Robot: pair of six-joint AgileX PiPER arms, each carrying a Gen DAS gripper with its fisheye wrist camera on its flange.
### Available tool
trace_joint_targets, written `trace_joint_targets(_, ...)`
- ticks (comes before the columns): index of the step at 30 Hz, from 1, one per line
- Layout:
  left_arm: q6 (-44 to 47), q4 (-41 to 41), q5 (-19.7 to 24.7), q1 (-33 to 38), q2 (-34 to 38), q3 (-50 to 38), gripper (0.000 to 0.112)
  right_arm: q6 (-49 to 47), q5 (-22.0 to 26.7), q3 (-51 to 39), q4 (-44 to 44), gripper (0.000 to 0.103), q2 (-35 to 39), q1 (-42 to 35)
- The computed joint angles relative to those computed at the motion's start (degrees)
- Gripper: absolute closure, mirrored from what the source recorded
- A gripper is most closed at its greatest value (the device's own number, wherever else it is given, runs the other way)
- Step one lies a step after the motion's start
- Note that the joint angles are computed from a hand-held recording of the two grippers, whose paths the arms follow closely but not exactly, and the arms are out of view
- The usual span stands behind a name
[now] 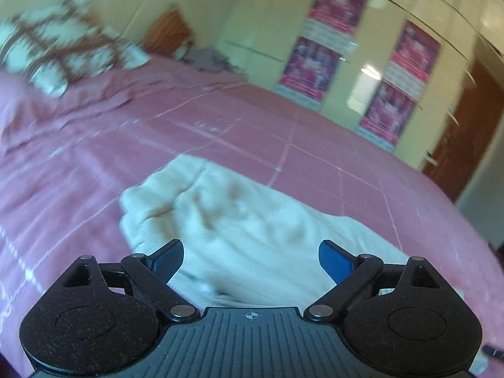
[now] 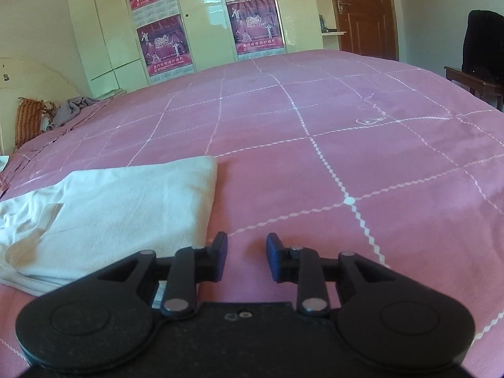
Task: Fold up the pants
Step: 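Grasp the leg cuffs with the left tool and lift them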
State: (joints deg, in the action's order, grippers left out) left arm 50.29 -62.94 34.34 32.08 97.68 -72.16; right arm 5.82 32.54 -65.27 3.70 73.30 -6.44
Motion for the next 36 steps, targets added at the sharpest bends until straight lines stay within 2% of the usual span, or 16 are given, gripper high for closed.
trace_joint_targets(3, -11.5, -2.7, 12.5, 7.4, 12.8, -9.5, 0.020, 2.1, -0.3, 0.6, -1.4, 0.072, 0.1, 1.0)
trace_joint_targets(4, -12.9, -3.8, 14.5, 8.4, 16.1, -11.4, 0.020, 2.7, -0.4, 0.9, -2.2, 0.072, 0.1, 1.5)
trace_joint_targets(6, -10.9, -10.4, 16.0, 9.3, 20.1, -12.2, 0.020, 3.3, -0.4, 1.2, -3.9, 0.072, -0.1, 2.5)
trace_joint_targets(10, -11.1, -11.5, 19.1, 8.2, 27.0, -20.9, 0.020, 5.0, -0.4, 1.7, -6.7, 0.072, -0.4, 3.7)
trace_joint_targets(11, -11.9, -10.8, 20.4, 8.0, 29.0, -23.9, 0.027, 5.6, -0.5, 1.7, -7.3, 0.072, -0.3, 3.9)
trace_joint_targets(12, -13.0, -11.1, 20.5, 7.6, 30.6, -25.5, 0.073, 6.0, -0.6, 1.6, -7.8, 0.071, -0.1, 4.1)
trace_joint_targets(13, -13.3, -13.7, 21.0, 7.3, 32.6, -25.4, 0.095, 6.4, -0.9, 1.7, -8.4, 0.070, 0.0, 4.3)
trace_joint_targets(15, -7.0, -24.2, 22.9, 8.7, 32.3, -20.1, 0.096, 7.8, -1.8, 2.3, -10.7, 0.069, 0.1, 5.0)
trace_joint_targets(17, 0.4, -28.5, 24.7, 9.2, 28.9, -15.6, 0.096, 9.3, -2.4, 2.5, -13.1, 0.069, 0.0, 5.6)
trace_joint_targets(19, -1.2, -23.7, 18.8, 7.3, 29.0, -15.7, 0.096, 12.6, -3.8, 3.5, -17.0, 0.069, -1.6, 5.6)
trace_joint_targets(22, -11.4, -12.8, 17.9, 6.3, 32.1, -23.1, 0.095, 12.0, -4.8, 3.2, -13.0, 0.069, -1.6, 2.1)
trace_joint_targets(24, -9.5, -9.0, 14.4, 4.2, 28.5, -21.5, 0.095, 13.2, -4.3, 2.3, -12.0, 0.069, -1.0, 0.5)
trace_joint_targets(25, -6.6, -10.4, 13.7, 3.8, 26.6, -20.0, 0.095, 14.8, -4.3, 2.2, -12.8, 0.069, -1.1, 0.0)
trace_joint_targets(30, 3.5, -13.4, 15.2, -0.5, 18.0, -19.8, 0.095, 25.8, -6.2, 2.9, -24.6, 0.067, -2.7, -1.0)
trace_joint_targets(34, 5.0, -9.9, 18.2, -8.0, 16.2, -27.0, 0.095, 29.9, -6.4, 2.4, -30.0, 0.068, -2.5, -3.1)
trace_joint_targets(36, 5.7, -5.9, 17.1, -13.7, 15.0, -28.8, 0.095, 29.3, -6.4, 2.0, -28.1, 0.067, -2.3, -5.6)
